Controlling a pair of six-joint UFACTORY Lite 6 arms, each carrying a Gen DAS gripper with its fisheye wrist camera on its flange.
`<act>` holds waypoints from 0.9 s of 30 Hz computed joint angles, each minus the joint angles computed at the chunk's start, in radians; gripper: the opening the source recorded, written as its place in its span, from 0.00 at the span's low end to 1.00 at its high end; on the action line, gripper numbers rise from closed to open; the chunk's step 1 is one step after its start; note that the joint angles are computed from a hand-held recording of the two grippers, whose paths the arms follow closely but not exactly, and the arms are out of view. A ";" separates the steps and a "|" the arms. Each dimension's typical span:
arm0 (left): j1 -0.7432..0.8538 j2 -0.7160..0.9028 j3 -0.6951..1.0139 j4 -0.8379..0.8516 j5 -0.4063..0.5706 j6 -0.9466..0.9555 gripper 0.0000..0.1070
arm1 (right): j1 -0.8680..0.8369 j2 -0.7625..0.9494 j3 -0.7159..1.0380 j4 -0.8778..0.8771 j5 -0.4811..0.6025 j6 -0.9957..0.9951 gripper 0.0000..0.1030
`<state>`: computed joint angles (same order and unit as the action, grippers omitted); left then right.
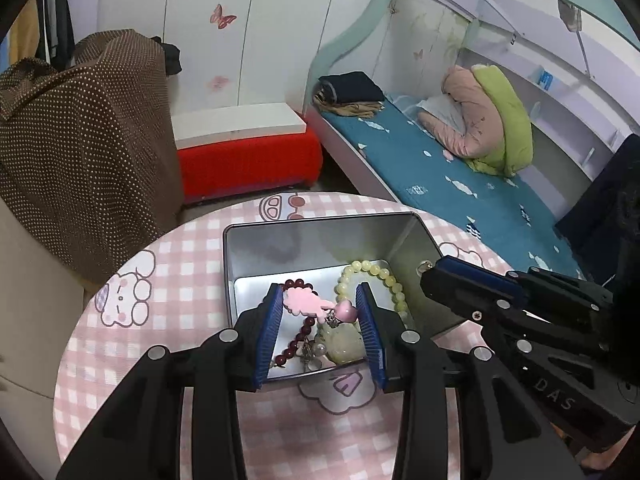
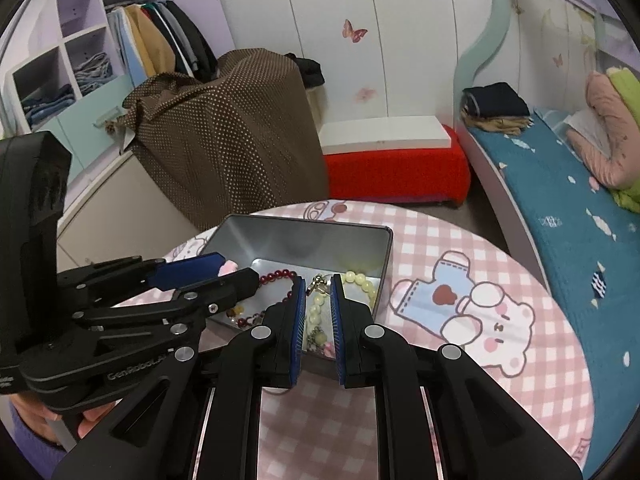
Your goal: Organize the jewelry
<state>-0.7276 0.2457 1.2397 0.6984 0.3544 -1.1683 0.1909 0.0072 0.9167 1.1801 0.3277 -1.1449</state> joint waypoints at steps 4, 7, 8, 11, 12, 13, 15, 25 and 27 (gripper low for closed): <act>-0.005 0.000 0.004 0.006 0.013 -0.001 0.47 | -0.008 0.031 0.016 0.031 0.015 -0.023 0.13; -0.010 -0.012 -0.011 0.049 0.019 -0.045 0.48 | -0.011 0.041 0.014 0.048 0.024 -0.033 0.13; -0.010 -0.016 -0.014 0.060 0.025 -0.060 0.48 | -0.012 0.042 0.012 0.057 0.025 -0.040 0.13; -0.007 -0.030 -0.030 0.055 0.023 -0.065 0.49 | -0.012 0.046 0.010 0.073 0.030 -0.049 0.13; -0.007 -0.038 -0.038 0.056 0.025 -0.069 0.49 | -0.014 0.043 0.007 0.081 0.032 -0.055 0.15; -0.009 -0.047 -0.045 0.063 0.027 -0.075 0.49 | -0.020 0.035 -0.002 0.100 0.039 -0.072 0.15; -0.012 -0.065 -0.059 0.069 0.035 -0.083 0.49 | -0.032 0.025 -0.004 0.102 0.057 -0.067 0.15; -0.162 -0.285 -0.183 0.311 0.249 -0.361 0.78 | -0.080 -0.279 -0.154 -0.028 0.081 0.073 0.43; -0.239 -0.335 -0.201 0.353 0.355 -0.410 0.80 | -0.052 -0.434 -0.225 -0.159 0.040 0.203 0.52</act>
<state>-0.9666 -0.0889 1.0385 1.0510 0.7092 -1.5779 0.1386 -0.4265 0.6914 1.0213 0.3676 -0.9414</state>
